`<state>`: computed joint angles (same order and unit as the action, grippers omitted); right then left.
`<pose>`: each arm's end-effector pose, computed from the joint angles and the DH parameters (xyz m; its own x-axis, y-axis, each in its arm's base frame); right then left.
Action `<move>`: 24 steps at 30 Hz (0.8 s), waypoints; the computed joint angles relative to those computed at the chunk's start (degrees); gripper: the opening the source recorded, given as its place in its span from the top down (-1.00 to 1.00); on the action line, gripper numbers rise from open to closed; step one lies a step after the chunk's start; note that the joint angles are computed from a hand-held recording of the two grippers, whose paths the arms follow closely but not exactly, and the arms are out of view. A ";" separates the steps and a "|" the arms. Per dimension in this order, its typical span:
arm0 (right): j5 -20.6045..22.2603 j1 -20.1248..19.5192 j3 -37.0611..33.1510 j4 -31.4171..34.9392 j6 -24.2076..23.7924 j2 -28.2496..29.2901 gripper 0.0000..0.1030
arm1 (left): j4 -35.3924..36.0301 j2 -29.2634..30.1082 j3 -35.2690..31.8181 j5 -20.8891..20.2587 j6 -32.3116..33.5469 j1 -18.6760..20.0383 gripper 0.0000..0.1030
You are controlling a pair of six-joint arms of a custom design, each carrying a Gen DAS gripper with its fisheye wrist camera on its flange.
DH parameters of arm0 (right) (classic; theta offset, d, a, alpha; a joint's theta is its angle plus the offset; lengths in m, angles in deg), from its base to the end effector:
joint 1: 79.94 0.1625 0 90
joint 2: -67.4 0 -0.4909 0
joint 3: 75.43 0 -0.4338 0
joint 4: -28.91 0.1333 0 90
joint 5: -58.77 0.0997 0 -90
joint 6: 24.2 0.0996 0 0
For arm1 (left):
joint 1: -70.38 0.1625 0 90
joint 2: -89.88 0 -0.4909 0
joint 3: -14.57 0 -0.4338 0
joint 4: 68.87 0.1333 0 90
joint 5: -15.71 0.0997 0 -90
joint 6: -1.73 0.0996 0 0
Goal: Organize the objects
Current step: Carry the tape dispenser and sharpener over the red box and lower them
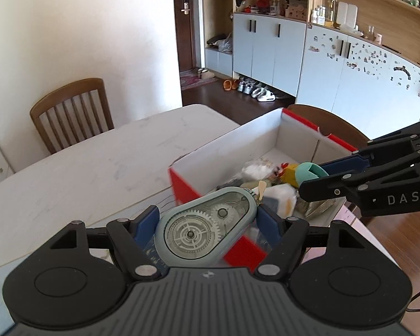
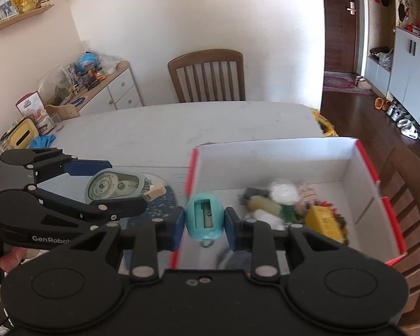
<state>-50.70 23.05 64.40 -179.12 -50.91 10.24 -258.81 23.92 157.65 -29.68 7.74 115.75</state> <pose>0.2003 -0.4230 0.1258 -0.7770 -0.3786 0.5029 -0.5962 0.6991 -0.3948 -0.1477 -0.4389 0.1612 -0.6263 0.3733 -0.6844 0.7171 0.6203 -0.3179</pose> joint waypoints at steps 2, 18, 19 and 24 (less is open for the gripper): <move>0.66 -1.24 0.72 -0.06 -0.87 -1.42 0.44 | -0.53 1.79 -1.02 -0.15 -0.03 -0.36 -0.47; 1.14 -9.57 1.86 -1.01 -8.11 -5.55 0.44 | -2.63 13.66 -11.73 -1.38 3.44 2.32 -0.47; 0.89 -9.91 1.60 -1.06 -8.42 -5.20 0.44 | -2.61 14.38 -12.49 -1.48 3.73 2.71 -0.47; 0.64 -11.50 0.10 0.86 -9.40 -3.55 0.44 | -0.59 17.96 -16.85 -1.58 4.60 4.65 -0.47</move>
<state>-50.06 11.55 64.49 -178.26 -60.31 6.69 -259.40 41.88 140.80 -31.26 12.34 120.40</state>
